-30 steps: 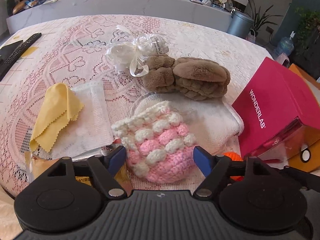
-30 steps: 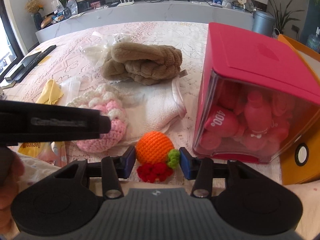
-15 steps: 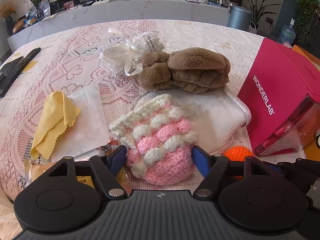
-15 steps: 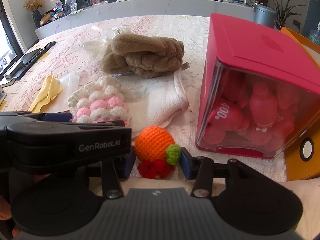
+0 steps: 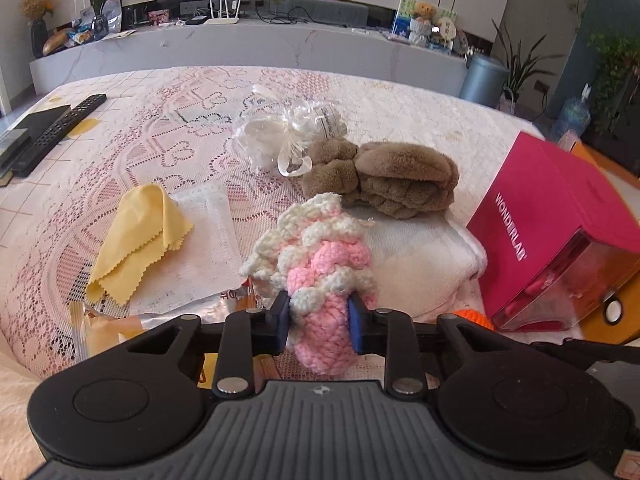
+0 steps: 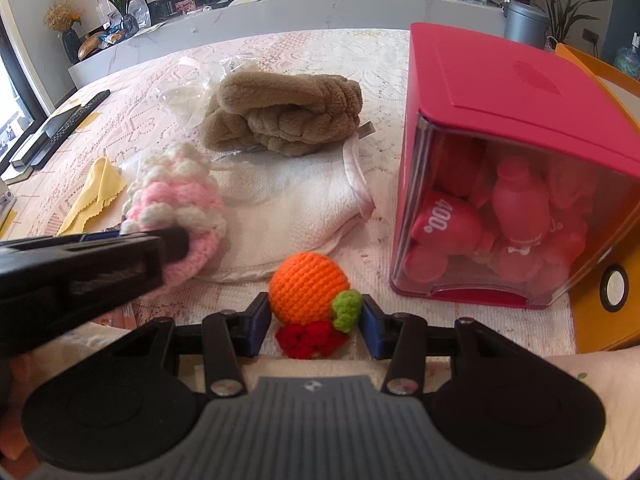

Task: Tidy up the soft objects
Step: 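Carry the pink pouch and orange fruit with both grippers over the orange box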

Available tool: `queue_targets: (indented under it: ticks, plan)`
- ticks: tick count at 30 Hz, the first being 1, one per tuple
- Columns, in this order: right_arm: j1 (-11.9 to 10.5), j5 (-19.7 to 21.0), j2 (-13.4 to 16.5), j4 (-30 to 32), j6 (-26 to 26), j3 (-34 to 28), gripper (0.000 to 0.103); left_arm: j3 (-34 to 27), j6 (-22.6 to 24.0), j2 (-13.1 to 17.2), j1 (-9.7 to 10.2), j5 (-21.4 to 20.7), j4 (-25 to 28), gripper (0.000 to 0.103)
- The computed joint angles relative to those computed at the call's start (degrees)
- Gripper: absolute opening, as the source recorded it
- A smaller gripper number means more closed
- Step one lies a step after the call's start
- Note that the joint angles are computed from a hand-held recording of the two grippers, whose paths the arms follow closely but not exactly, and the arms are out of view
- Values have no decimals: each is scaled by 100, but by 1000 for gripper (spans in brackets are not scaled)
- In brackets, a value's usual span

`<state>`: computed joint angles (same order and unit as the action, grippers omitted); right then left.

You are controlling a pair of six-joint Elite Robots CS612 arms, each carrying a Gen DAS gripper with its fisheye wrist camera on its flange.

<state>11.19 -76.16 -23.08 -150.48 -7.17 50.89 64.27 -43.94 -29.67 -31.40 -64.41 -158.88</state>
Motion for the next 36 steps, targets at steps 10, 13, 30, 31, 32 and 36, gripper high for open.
queue_targets:
  ticks: [10, 13, 30, 31, 32, 36]
  plan:
    - [-88, 327, -169, -354, 194, 321, 46, 421, 500, -174, -94, 150, -920, 32]
    - [-117, 416, -263, -526, 208, 482, 46, 561, 681, -242, -145, 287, -1124, 32]
    - [-537, 729, -1119, -1563, 256, 1430, 46, 532, 1296, -451, -296, -312, -1839, 32]
    - [-588, 721, -1158, -1574, 295, 1445, 46, 436, 1447, -417, -305, -438, -1877, 32]
    - [-638, 694, -1194, -1565, 308, 1452, 46, 333, 1599, -385, -307, -561, -1877, 32]
    - [-796, 412, -1296, -1393, 167, 1409, 46, -228, 2032, -177, -289, -1118, -1764, 32]
